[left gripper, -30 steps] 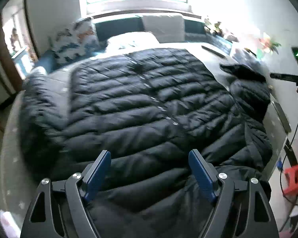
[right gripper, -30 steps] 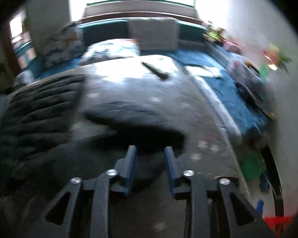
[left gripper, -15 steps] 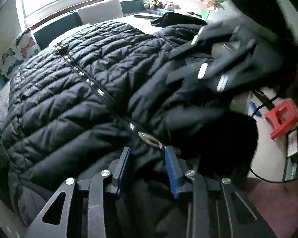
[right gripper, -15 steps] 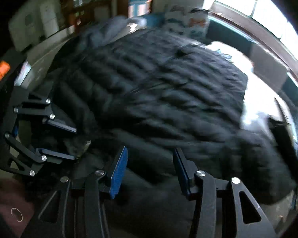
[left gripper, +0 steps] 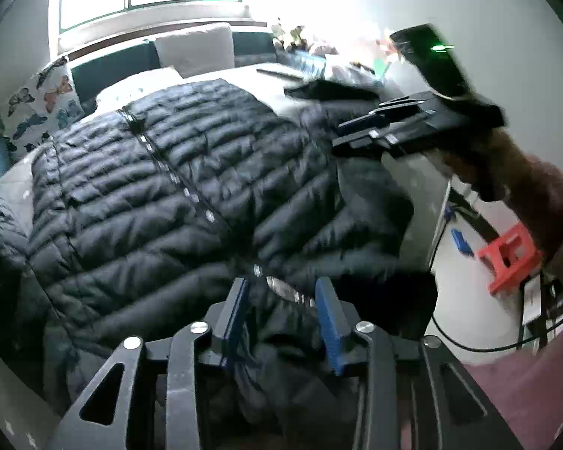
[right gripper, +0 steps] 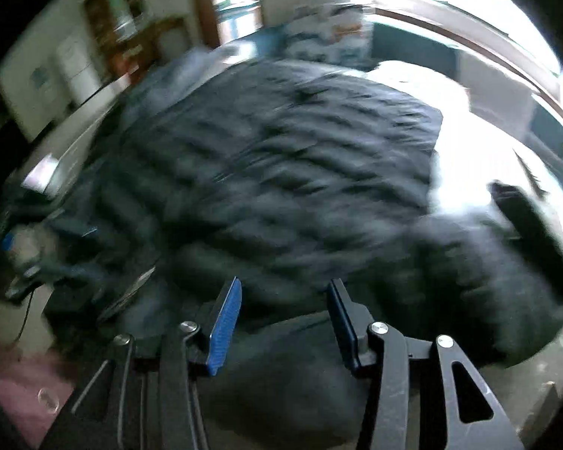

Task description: Fold large clothes

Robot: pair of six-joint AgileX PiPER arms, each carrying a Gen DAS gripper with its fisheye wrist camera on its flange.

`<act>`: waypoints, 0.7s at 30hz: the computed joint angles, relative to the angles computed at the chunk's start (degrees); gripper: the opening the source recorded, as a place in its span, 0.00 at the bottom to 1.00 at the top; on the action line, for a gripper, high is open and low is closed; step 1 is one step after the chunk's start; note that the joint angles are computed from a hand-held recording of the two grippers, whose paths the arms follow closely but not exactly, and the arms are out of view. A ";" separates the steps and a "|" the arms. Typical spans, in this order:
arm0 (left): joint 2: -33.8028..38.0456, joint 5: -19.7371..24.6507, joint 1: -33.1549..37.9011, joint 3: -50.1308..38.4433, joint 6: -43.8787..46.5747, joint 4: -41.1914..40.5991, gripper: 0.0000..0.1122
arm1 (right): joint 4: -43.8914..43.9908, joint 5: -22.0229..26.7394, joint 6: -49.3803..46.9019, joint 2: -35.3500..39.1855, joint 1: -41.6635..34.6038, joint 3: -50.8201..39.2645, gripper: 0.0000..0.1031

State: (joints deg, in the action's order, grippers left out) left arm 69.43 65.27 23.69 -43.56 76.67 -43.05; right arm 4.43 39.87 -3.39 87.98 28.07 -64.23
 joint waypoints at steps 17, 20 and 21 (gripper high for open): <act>14.04 -13.32 -13.91 -5.89 -17.44 6.27 0.44 | -17.35 1.27 20.85 22.41 -32.19 -25.31 0.50; 15.58 -14.41 -15.18 -6.66 -18.47 6.59 0.44 | -10.18 -3.29 16.44 17.97 -38.28 -20.01 0.50; 15.89 -14.63 -15.64 -6.99 -18.74 6.57 0.44 | -6.35 -3.75 13.33 16.43 -40.10 -18.21 0.50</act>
State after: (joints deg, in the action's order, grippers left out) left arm 85.32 50.64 8.05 -50.55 57.93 -36.48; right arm -1.93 36.12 9.94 104.41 -12.03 -82.43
